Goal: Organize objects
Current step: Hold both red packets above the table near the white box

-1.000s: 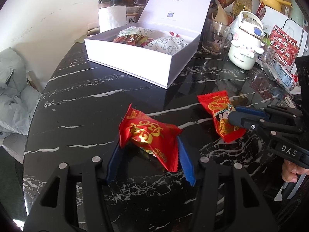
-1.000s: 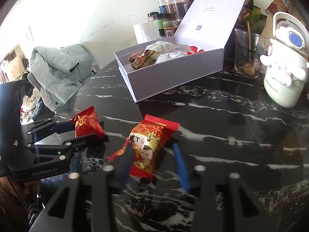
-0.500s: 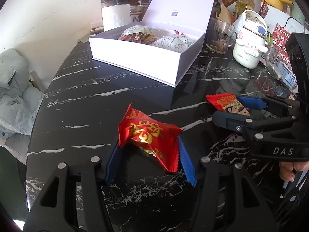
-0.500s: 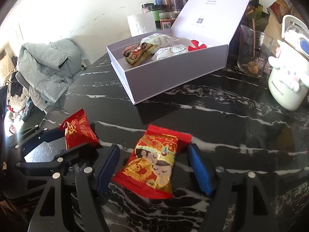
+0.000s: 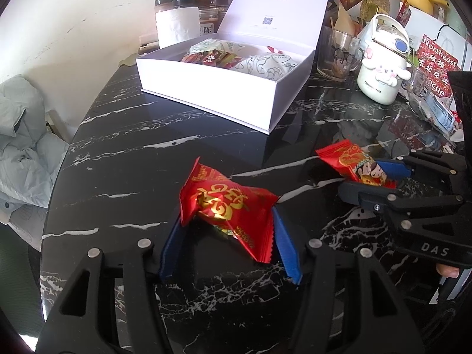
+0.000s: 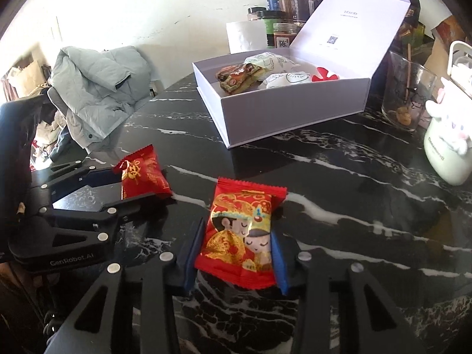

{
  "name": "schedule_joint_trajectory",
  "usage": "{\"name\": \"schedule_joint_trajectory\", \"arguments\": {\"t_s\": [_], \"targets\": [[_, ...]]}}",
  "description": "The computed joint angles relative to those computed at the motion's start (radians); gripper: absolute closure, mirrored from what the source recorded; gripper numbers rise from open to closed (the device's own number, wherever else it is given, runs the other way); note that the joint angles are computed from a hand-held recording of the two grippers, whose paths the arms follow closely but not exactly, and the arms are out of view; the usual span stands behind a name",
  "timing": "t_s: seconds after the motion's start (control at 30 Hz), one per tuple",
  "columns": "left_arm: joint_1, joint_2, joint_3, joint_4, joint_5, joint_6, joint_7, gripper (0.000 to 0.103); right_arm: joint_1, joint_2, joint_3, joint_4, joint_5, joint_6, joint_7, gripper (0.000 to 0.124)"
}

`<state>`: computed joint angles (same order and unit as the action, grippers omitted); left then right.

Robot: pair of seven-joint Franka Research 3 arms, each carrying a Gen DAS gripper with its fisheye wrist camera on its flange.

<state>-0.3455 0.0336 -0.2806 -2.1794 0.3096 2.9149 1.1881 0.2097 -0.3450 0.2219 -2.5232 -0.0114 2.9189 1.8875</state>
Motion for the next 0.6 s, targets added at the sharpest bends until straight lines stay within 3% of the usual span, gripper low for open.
{"name": "schedule_joint_trajectory", "arguments": {"t_s": [0.07,0.6], "targets": [[0.000,-0.004,-0.002,-0.006,-0.013,0.003,0.018,0.047,-0.026,-0.008,0.027,-0.004,-0.033,-0.004,0.027,0.082],[-0.004,-0.042,-0.001,-0.015,0.006,-0.023,-0.003,0.047,0.020,-0.042,-0.006,-0.005,0.024,-0.026,-0.011,0.083]]}}
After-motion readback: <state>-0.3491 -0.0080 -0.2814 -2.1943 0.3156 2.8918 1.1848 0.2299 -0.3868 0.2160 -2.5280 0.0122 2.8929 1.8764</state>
